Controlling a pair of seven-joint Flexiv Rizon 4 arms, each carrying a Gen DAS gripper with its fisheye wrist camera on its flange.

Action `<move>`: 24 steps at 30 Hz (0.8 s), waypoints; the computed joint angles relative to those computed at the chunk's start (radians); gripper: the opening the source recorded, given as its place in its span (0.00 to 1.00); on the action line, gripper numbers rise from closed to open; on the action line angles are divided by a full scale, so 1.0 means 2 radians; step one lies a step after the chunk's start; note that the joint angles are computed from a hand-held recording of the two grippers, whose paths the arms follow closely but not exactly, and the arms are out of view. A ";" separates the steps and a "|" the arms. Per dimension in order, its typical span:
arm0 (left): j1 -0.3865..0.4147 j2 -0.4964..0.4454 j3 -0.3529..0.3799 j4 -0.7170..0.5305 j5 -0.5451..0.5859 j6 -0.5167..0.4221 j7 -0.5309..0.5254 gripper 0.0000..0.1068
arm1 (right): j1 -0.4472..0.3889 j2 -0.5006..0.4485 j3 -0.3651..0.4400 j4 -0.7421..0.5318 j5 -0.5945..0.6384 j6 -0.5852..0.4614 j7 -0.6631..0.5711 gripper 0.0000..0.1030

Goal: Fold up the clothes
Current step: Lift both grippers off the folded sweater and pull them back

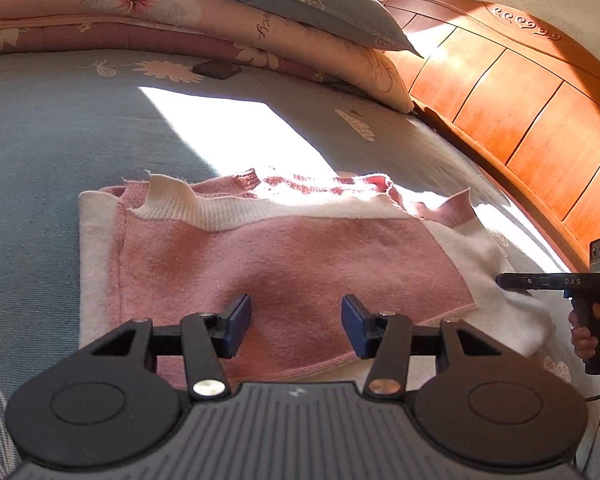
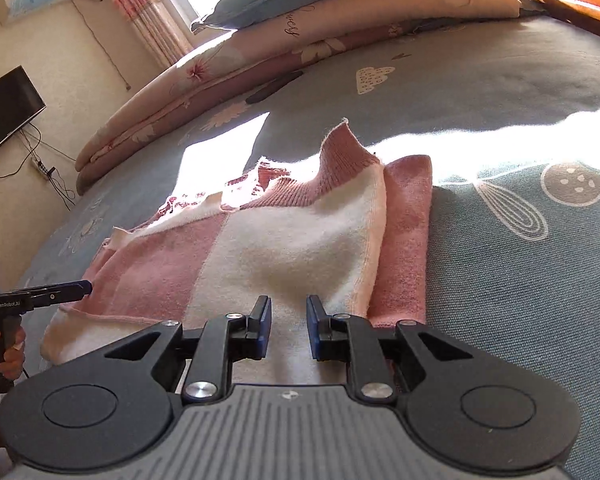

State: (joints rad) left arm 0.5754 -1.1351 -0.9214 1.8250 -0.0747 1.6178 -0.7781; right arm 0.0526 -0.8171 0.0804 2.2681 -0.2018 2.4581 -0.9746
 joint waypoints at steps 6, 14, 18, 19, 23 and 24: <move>0.041 -0.033 -0.043 -0.003 -0.011 -0.005 -0.013 0.53 | 0.002 -0.001 -0.001 0.012 0.009 0.030 -0.004 0.22; -0.001 -0.068 -0.064 -0.061 -0.026 -0.061 0.039 0.60 | 0.054 0.015 -0.028 -0.037 0.055 -0.030 -0.050 0.36; -0.048 -0.054 -0.022 -0.092 -0.052 -0.035 0.043 0.60 | 0.064 0.006 -0.033 -0.058 0.077 -0.062 -0.049 0.36; -0.063 -0.044 -0.003 -0.100 -0.058 -0.023 0.033 0.60 | 0.069 0.004 -0.037 -0.059 0.086 -0.068 -0.051 0.36; -0.077 -0.028 0.023 -0.116 -0.071 -0.008 0.002 0.60 | 0.079 -0.001 -0.043 -0.058 0.118 -0.053 -0.061 0.35; -0.069 -0.028 0.016 -0.112 -0.069 -0.012 0.001 0.60 | 0.080 0.001 -0.045 -0.057 0.125 -0.050 -0.063 0.35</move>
